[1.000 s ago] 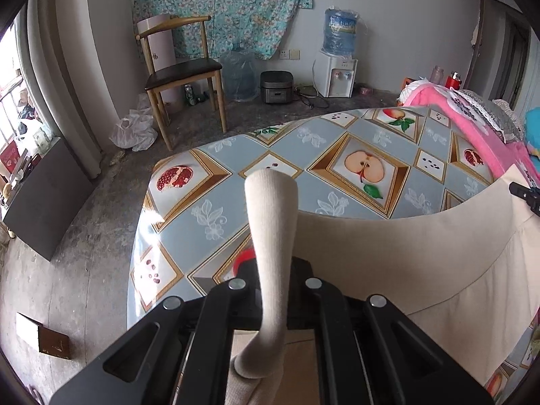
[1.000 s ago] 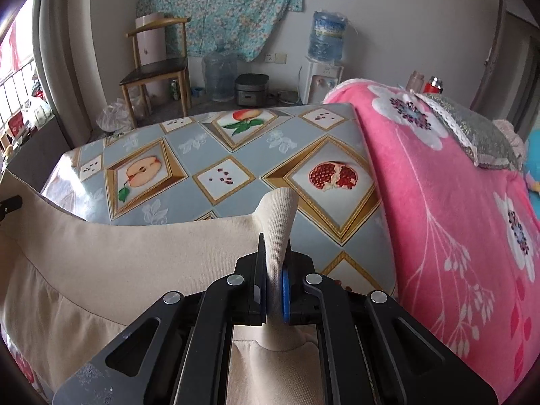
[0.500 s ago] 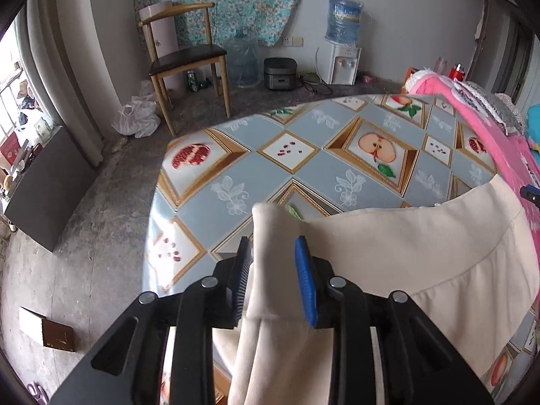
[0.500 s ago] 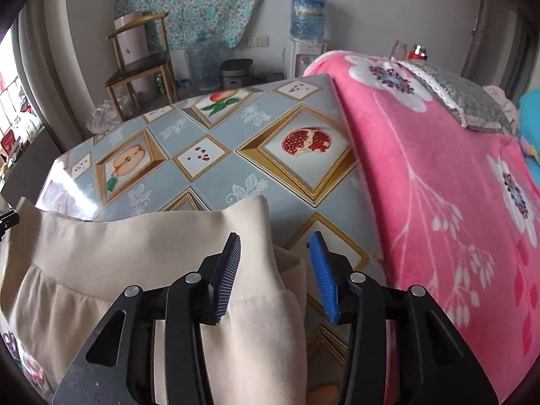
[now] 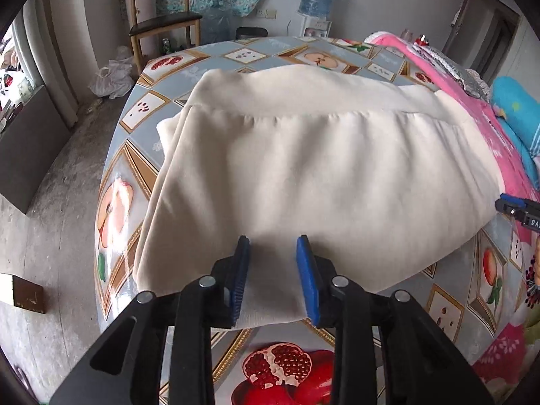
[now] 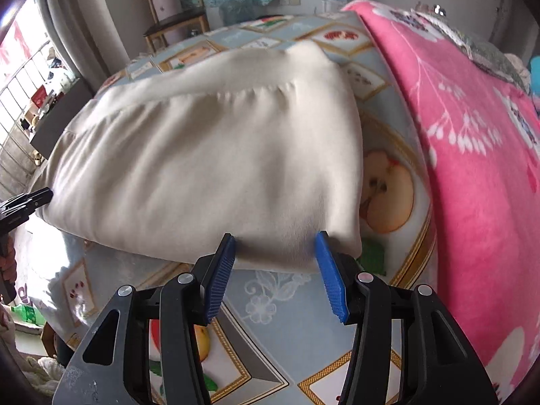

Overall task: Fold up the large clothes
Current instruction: 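Press and smooth the folded jacket flat with both open grippers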

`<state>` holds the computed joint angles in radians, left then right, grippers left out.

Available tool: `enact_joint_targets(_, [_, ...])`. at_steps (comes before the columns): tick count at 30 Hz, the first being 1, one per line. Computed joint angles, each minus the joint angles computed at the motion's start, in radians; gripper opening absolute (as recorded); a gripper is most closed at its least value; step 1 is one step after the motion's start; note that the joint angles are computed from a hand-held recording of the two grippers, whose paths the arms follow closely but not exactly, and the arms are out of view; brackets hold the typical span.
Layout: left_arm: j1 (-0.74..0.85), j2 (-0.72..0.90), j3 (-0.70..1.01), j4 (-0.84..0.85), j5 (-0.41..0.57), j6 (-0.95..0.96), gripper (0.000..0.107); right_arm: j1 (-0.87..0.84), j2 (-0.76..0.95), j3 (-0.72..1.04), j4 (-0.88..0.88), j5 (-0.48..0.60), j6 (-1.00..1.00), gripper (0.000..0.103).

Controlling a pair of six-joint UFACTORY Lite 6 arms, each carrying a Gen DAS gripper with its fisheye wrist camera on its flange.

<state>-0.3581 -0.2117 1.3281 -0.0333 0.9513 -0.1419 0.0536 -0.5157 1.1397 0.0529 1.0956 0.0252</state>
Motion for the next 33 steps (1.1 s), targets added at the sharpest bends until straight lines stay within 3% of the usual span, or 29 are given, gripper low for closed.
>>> enact_joint_targets(3, [0.016,-0.01,-0.015,-0.023,-0.014,0.026,0.029,0.044,0.004,0.004,-0.045,0.0,0.022,0.049])
enact_joint_targets(7, [0.064,-0.053,0.011,-0.056,0.03,0.035,0.03,0.144,0.052,0.158,-0.122,0.117,0.145,0.049])
enact_joint_targets(8, [0.074,-0.066,0.021,-0.068,0.025,0.052,0.035,0.169,0.049,0.188,-0.127,0.119,0.169,0.052])
enact_joint_targets(9, [0.079,-0.073,0.031,-0.079,0.011,0.065,0.041,0.211,0.059,0.226,-0.144,0.113,0.204,0.059])
enact_joint_targets(12, [0.039,-0.017,0.09,-0.065,-0.011,0.047,0.046,0.359,0.114,0.266,-0.198,0.047,0.317,0.075])
enact_joint_targets(14, [-0.022,0.035,0.11,-0.04,-0.019,0.012,0.046,0.433,0.167,0.252,-0.22,0.007,0.368,0.075])
enact_joint_targets(17, [-0.13,0.082,0.075,0.063,-0.034,-0.073,0.058,0.536,0.219,0.183,-0.327,-0.042,0.508,0.075])
enact_joint_targets(21, [-0.197,0.034,-0.042,0.197,-0.123,-0.176,0.063,0.665,0.232,0.071,-0.537,-0.058,0.679,0.082])
enact_joint_targets(25, [-0.175,0.063,0.054,0.185,-0.061,-0.166,0.063,0.657,0.273,0.193,-0.485,-0.001,0.615,0.082])
enact_joint_targets(28, [-0.159,0.095,0.132,0.194,-0.092,-0.156,0.065,0.669,0.317,0.286,-0.463,-0.061,0.616,0.082])
enact_joint_targets(31, [-0.148,0.207,0.215,0.297,-0.071,-0.249,0.067,0.698,0.426,0.34,-0.454,-0.128,0.609,0.082])
enact_joint_targets(33, [-0.093,0.265,0.232,0.27,-0.053,-0.279,0.067,0.718,0.497,0.336,-0.448,-0.155,0.601,0.081])
